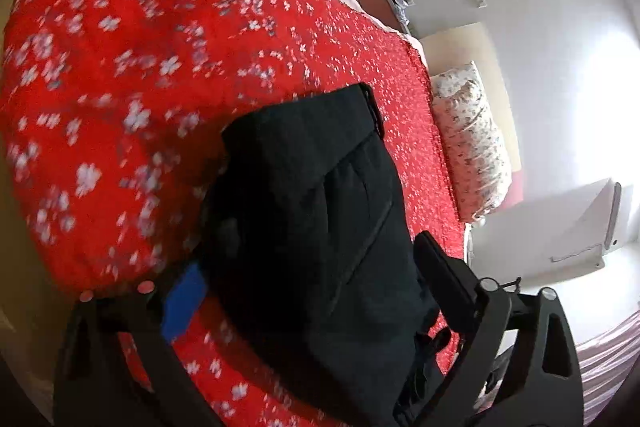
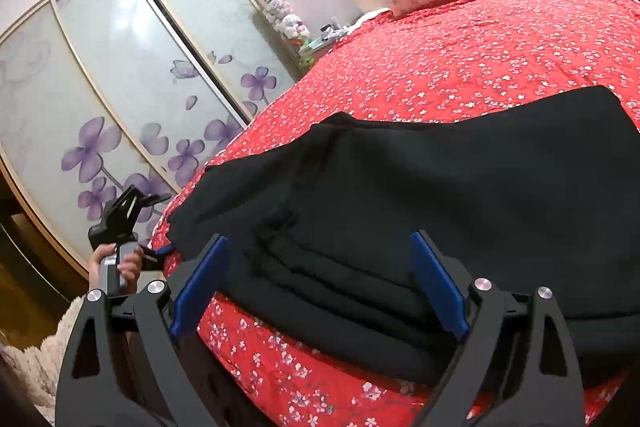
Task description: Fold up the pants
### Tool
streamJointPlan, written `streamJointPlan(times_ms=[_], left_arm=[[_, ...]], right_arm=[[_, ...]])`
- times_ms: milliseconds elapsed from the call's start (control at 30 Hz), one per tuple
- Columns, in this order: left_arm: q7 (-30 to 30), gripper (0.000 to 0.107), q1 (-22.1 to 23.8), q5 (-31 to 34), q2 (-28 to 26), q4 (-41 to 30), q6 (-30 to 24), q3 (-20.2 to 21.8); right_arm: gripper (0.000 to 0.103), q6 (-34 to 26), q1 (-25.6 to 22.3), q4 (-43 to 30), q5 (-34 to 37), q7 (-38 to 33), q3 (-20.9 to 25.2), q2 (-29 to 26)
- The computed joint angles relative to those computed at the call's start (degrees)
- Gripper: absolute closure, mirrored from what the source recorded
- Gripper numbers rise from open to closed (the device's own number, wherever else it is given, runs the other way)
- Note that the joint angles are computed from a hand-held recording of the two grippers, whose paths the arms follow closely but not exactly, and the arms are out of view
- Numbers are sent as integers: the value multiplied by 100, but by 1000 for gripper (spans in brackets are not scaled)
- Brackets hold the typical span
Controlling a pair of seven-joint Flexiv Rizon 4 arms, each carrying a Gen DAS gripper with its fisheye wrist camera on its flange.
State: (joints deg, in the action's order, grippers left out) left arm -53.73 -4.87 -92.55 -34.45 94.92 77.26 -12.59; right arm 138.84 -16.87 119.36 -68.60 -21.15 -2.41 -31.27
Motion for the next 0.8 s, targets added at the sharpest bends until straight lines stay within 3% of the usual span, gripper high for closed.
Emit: streamJointPlan(times_ms=[100, 200, 333, 600, 667, 800], left_arm=[[-132, 26, -43, 392, 10, -19, 185, 27], [482, 38, -86, 193, 47, -76, 391, -51], [221, 53, 8, 429, -49, -77, 359, -60], [-285, 57, 122, 659, -232, -163, 458, -160], [-96, 75, 117, 565, -131, -46, 606, -214], [420, 85, -16, 461, -42, -84, 901, -209]], right_arm=[[10, 8, -19, -11, -60, 2, -23, -11], [10, -1, -12, -15, -74, 1, -29, -26], [10, -45, 11, -32, -135, 24, -37, -23], [10, -78, -4, -48, -237, 62, -67, -12], [10, -63, -8, -33, -195, 45, -65, -3], [10, 42, -37, 61, 42, -69, -28, 20]])
